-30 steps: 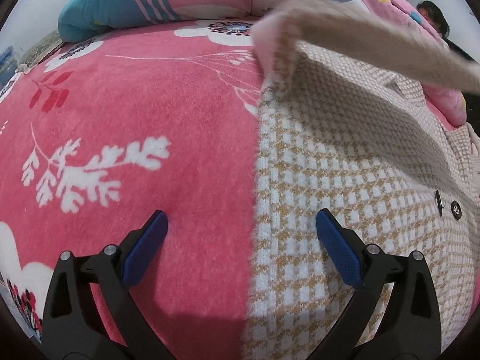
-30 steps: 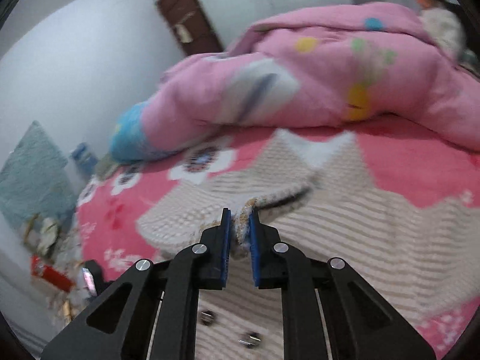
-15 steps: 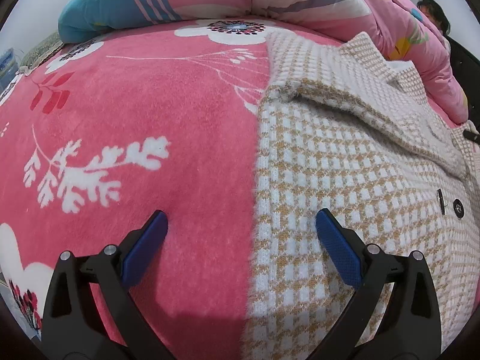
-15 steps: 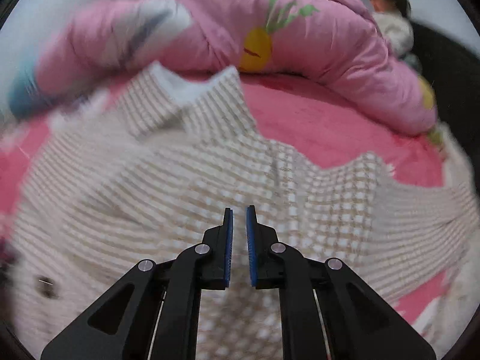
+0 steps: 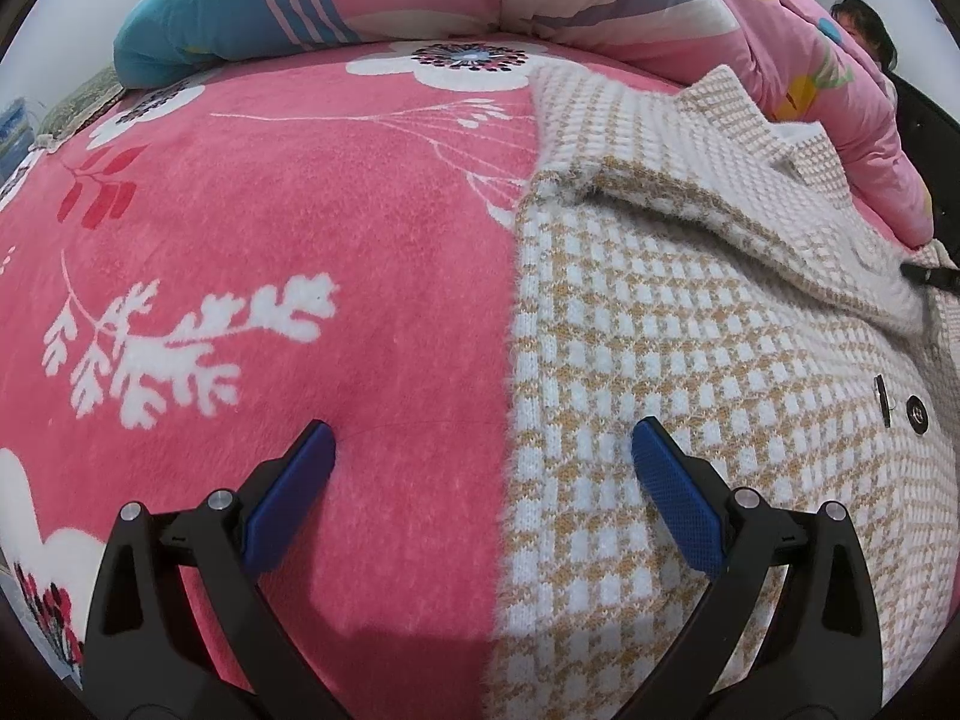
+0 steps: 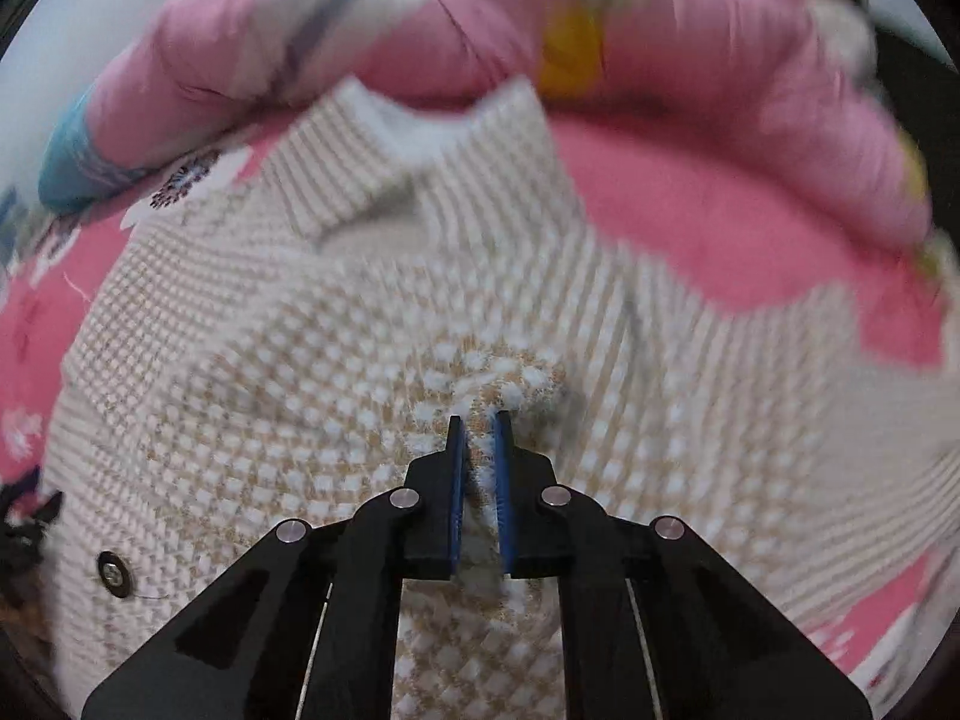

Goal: Fold large clothes

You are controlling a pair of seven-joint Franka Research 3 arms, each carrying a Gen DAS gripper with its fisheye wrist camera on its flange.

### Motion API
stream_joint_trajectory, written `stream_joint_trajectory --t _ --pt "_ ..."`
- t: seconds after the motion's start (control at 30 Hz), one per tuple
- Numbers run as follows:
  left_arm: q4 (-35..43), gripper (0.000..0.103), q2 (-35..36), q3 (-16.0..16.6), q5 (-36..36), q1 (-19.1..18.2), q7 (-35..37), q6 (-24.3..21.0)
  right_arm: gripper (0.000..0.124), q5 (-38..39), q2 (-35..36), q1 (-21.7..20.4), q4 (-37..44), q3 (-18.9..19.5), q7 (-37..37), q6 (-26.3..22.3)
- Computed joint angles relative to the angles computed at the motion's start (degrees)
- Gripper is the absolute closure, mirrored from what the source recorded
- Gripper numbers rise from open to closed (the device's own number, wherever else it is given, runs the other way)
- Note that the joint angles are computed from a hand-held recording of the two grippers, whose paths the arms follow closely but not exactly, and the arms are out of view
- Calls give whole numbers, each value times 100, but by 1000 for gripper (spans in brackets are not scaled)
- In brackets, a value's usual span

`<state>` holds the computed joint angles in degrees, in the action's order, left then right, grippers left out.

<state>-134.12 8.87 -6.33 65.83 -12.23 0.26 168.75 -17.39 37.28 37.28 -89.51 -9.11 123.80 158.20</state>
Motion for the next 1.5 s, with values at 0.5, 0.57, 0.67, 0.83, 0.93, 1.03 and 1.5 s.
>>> stream_joint_trajectory --t 0.5,0.57,0.67,0.83,0.93,1.03,1.5 --pt "11 7 7 27 212 0 -194 55 72 -2014 -94 544 204 -396 1311 -349" --pt "14 7 7 20 231 -1 -220 42 65 -1496 -116 76 84 203 670 275" --pt "15 7 9 12 233 6 -222 43 64 -248 449 -510 688 1037 -549 -264" --pt "-85 7 -95 -2 37 101 84 262 63 260 515 -420 801 922 -599 -681" --pt "-13 7 -459 26 1030 16 -555 -85 63 400 186 -247 503 749 -668 -589" --pt "346 7 -502 -89 1402 187 -802 86 63 239 -37 13 266 470 -665 -107" --pt "2773 7 2305 -1089 -3021 844 3485 -72 46 736 608 -58 850 481 -767 -381"
